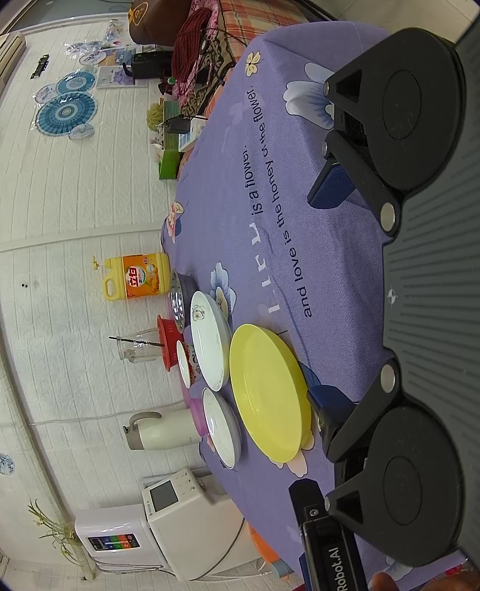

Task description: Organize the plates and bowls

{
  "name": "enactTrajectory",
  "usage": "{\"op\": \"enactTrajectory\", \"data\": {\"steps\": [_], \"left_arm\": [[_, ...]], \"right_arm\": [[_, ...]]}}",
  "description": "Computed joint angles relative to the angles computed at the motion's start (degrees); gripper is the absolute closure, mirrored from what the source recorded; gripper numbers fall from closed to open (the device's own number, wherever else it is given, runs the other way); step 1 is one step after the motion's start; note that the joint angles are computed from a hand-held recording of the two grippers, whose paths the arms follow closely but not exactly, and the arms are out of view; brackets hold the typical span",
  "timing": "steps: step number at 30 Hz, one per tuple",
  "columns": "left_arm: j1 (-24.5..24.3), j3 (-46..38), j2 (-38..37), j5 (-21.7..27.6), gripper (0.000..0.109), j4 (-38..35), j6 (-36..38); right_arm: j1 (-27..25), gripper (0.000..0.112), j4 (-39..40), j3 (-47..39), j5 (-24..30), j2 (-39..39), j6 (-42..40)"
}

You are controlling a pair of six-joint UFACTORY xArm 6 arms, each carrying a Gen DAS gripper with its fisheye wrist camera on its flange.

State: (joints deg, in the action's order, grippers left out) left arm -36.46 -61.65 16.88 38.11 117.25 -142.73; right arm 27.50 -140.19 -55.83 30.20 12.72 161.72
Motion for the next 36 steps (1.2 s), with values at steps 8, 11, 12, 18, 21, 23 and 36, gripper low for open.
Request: {"op": "enactTrajectory", "data": {"steps": [8,11,12,18,21,23,36], "left_arm": [[0.06,-0.04,0.14,-0.15,0.006,0.15,-0.28],[0.07,-0.02,0.12,-0.14,0.006,0.14,-0.22],[0.04,-0.06,0.18,-0.11,0.006,0.13,-0.24],[0.12,-0.02,0.19,-0.19,0.006,0.20,-0.32],[0.27,-0.02,0.19,-0.42,0.006,0.30,-0.51],[0.43,-0.20,0.32,-0.65,0.006,0.24,-0.60],[7.11,-3.10,1.65,-4.13,0.006,-2.58,1.04]], "right_arm": [[0.02,0.009,0.06,0.19,0.10,-0.01,0.09],[0.01,0.009,0.03,0.09,0.05,0.02,0.13],[0.01,0.009,0.01,0.13,0.06,0.01,0.16],[0.01,0.009,0.04,0.09,0.00,0.02,0.12],[-0.04,0.009,0.10,0.11,-0.06,0.05,0.00],[-0.05,0.009,0.11,-0.07,-0.08,0.21,-0.08],[-3.19,0.009,-11.16,-11.66,-9.55,6.92,7.61]]}}
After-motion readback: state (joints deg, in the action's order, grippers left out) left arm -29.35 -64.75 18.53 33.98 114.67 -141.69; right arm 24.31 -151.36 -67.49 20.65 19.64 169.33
